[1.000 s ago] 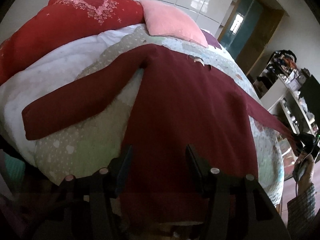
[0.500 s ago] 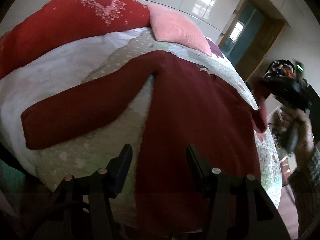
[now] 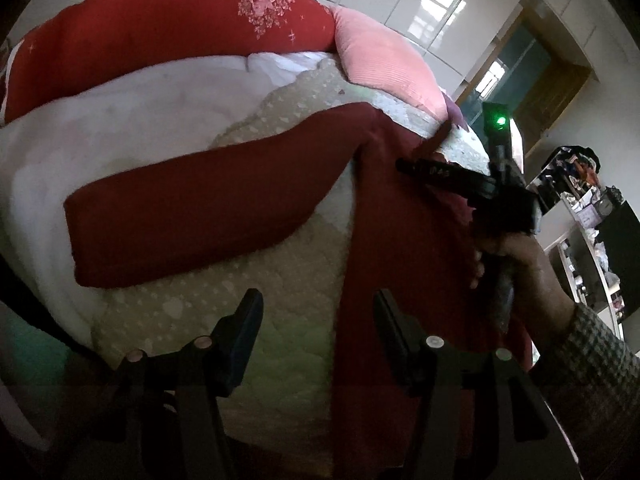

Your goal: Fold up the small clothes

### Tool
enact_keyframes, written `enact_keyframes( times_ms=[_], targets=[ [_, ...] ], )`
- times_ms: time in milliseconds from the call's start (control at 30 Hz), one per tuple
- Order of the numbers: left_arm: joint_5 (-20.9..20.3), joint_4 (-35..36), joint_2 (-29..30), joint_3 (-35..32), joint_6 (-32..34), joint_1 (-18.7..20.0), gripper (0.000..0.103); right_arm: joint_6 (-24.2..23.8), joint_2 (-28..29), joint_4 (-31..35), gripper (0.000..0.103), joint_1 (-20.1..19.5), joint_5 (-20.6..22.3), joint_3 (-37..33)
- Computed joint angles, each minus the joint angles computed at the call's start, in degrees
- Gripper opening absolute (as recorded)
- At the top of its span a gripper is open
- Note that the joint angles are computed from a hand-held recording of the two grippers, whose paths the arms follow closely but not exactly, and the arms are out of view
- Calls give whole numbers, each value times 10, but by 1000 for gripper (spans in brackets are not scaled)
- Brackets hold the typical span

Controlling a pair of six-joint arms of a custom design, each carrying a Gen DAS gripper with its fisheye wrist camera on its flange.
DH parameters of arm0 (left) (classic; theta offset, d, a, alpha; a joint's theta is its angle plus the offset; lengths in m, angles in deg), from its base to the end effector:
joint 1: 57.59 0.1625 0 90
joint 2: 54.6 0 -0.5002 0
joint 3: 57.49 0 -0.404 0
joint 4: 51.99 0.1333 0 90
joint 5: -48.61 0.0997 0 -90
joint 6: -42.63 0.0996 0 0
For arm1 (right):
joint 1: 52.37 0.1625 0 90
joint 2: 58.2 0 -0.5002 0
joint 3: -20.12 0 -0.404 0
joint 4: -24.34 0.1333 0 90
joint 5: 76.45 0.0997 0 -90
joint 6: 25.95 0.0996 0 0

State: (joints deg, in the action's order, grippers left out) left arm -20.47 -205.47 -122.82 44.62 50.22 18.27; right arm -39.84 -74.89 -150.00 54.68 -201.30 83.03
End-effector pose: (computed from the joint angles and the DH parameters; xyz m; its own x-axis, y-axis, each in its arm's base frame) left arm 0.0041 -0.6750 0.3701 -0.9125 0.1681 -0.3730 0.3359 0.8283 -0.4485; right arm 0.3333 -0.8261 0.0117 -0.8067 -0.0868 0.5846 -0.4371 0.7533 -0.4913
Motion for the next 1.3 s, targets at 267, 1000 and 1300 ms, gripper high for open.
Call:
enact_keyframes(
  times_ms=[267,1000,1300],
  targets=[
    [-2,-16,-14,11,0,-1,61,27,-90,19,50,0,160,147],
    [53,-68,-47,27,-36,24,64,16,-114,-103,50,17,-109,199],
    [65,-90,-120,77,-31,36,64,-66,-32,121,69,87,160,74]
  ],
)
